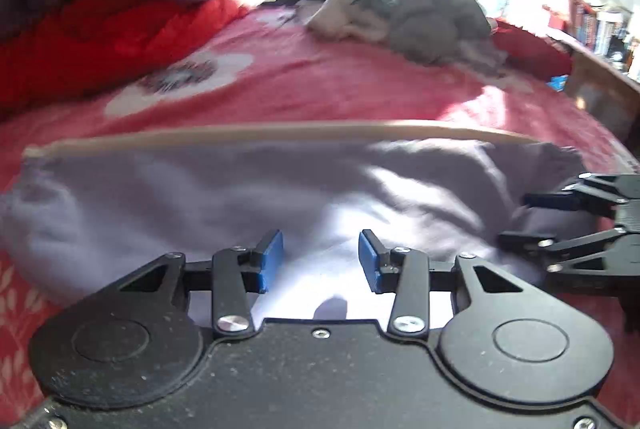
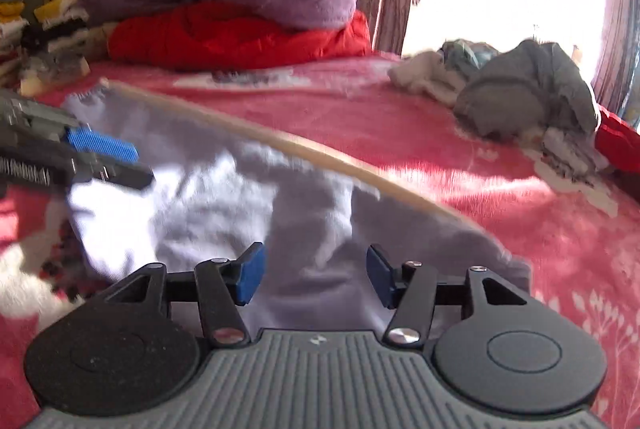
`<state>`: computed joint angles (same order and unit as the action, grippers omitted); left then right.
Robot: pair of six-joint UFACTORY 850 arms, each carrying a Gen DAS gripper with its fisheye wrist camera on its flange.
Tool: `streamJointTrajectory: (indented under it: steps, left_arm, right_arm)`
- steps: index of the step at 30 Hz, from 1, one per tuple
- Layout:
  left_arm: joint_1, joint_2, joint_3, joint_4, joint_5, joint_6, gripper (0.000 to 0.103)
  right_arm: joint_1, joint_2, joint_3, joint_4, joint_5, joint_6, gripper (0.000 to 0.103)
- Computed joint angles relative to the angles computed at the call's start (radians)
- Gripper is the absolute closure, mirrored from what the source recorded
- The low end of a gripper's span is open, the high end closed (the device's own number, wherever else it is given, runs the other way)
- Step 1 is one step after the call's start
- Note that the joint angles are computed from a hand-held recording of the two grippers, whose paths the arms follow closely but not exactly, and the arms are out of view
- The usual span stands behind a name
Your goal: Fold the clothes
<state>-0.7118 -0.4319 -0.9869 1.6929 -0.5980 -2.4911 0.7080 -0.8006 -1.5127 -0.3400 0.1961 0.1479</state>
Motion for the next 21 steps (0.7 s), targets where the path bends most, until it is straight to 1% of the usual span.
streamJointTrajectory:
  steps: [1,2,3,4,5,6,8,9,10,11,12,13,14,15,16,17,18,19,20,21]
  left_arm:
    - [0.016,0.02,0.022,-0.017,0.02,-0.005,0.066]
    - [0.023,0.051,0.054,0.008,0.004,-0.052,0.069]
    - [0.023,0.083,0.095,0.064,-0.054,-0.141,0.069]
    - [0.021,0.111,0.131,0.098,-0.119,-0.209,0.066]
    - [0.024,0.134,0.161,0.111,-0.171,-0.235,0.066]
    - [0.035,0.154,0.187,0.106,-0.207,-0.26,0.066]
    - [0.076,0.184,0.236,0.116,-0.2,-0.339,0.066]
    - [0.104,0.182,0.245,0.087,-0.152,-0.326,0.066]
    - [0.129,0.174,0.251,0.064,-0.1,-0.306,0.068]
    - [0.147,0.162,0.261,0.069,-0.076,-0.324,0.068]
    - [0.142,0.19,0.283,0.101,-0.094,-0.384,0.068]
    - [0.125,0.213,0.302,0.135,-0.154,-0.429,0.069]
    - [0.104,0.229,0.316,0.155,-0.224,-0.455,0.063]
    - [0.097,0.236,0.322,0.173,-0.253,-0.439,0.06]
    - [0.099,0.234,0.315,0.149,-0.239,-0.387,0.057]
    - [0.116,0.219,0.305,0.12,-0.184,-0.351,0.057]
    - [0.131,0.199,0.297,0.096,-0.129,-0.324,0.058]
    - [0.137,0.198,0.302,0.088,-0.117,-0.294,0.059]
    - [0.131,0.215,0.314,0.084,-0.147,-0.293,0.069]
    - [0.111,0.249,0.34,0.082,-0.218,-0.334,0.069]
  right_arm:
    - [0.002,0.008,0.016,0.047,0.022,-0.054,0.047]
    - [0.004,0.022,0.039,0.084,0.056,-0.097,0.049]
    - [0.003,0.041,0.07,0.105,0.113,-0.113,0.049]
    - [0.001,0.061,0.103,0.117,0.18,-0.117,0.045]
    - [-0.003,0.074,0.119,0.107,0.205,-0.081,0.043]
    - [-0.007,0.077,0.121,0.115,0.193,-0.06,0.042]
    - [-0.014,0.074,0.118,0.15,0.156,-0.058,0.042]
    - [-0.017,0.07,0.116,0.164,0.139,-0.069,0.042]
    - [-0.019,0.065,0.115,0.193,0.125,-0.09,0.042]
    - [-0.021,0.06,0.113,0.209,0.119,-0.092,0.042]
    - [-0.022,0.058,0.117,0.222,0.132,-0.088,0.042]
    - [-0.018,0.063,0.132,0.273,0.162,-0.126,0.043]
    - [-0.011,0.073,0.149,0.329,0.198,-0.183,0.043]
    - [-0.003,0.08,0.16,0.389,0.22,-0.25,0.04]
    - [0.004,0.079,0.158,0.459,0.218,-0.32,0.036]
    - [0.006,0.071,0.144,0.5,0.186,-0.355,0.036]
    - [0.004,0.063,0.136,0.504,0.164,-0.352,0.036]
    - [0.005,0.063,0.14,0.511,0.171,-0.353,0.037]
    - [0.008,0.07,0.15,0.529,0.189,-0.371,0.038]
    - [0.014,0.085,0.171,0.567,0.231,-0.405,0.039]
